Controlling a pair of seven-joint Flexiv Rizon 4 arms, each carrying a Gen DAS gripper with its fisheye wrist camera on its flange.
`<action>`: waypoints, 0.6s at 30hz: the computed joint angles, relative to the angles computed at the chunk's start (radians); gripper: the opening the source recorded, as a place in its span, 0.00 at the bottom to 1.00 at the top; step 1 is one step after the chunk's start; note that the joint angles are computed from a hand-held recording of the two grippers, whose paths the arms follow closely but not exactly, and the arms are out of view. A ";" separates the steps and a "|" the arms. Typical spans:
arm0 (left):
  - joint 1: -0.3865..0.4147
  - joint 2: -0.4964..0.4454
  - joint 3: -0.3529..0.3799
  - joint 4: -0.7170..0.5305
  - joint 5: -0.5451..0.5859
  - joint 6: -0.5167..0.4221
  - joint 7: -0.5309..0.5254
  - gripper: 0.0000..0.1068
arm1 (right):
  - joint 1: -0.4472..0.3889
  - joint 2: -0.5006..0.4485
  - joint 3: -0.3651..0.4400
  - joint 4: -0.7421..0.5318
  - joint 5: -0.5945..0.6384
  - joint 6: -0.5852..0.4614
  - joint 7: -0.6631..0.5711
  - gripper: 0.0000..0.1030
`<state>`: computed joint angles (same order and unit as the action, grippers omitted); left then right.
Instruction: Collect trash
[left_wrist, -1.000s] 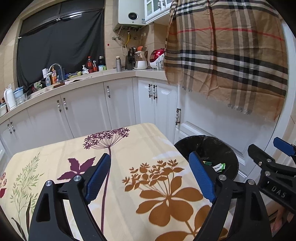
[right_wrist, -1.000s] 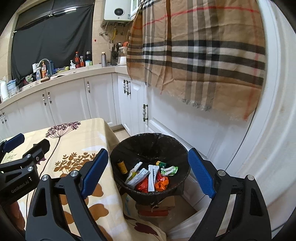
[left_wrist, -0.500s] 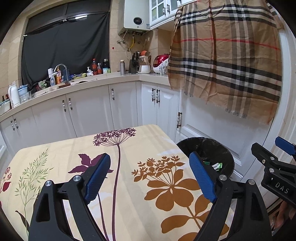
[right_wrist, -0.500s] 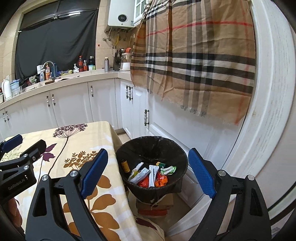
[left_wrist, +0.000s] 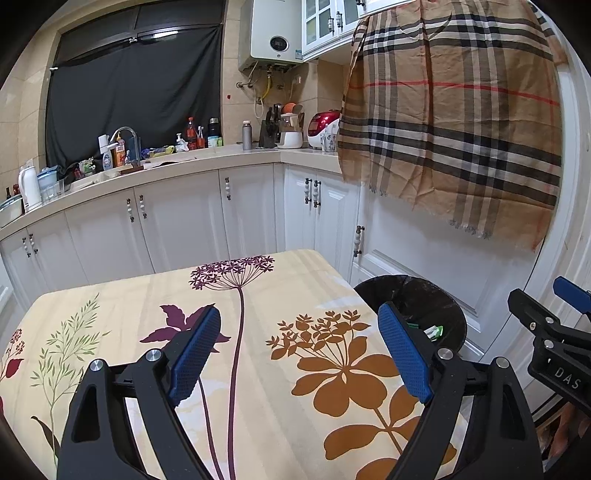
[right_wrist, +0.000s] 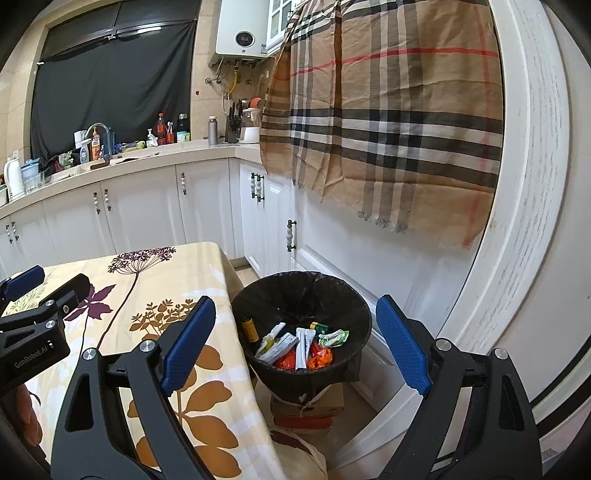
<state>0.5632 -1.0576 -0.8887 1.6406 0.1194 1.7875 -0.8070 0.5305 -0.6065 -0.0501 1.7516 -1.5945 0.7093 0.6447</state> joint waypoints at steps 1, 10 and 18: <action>0.002 0.002 -0.001 0.002 0.000 -0.002 -0.001 0.79 | 0.000 0.000 -0.001 0.000 -0.001 -0.001 0.001 0.84; 0.007 0.001 -0.005 0.005 -0.002 -0.001 0.001 0.79 | 0.000 -0.002 0.000 -0.003 0.001 0.003 -0.005 0.84; 0.007 0.002 -0.003 0.005 -0.002 -0.002 0.001 0.79 | 0.001 -0.002 -0.001 -0.003 0.004 0.003 -0.006 0.84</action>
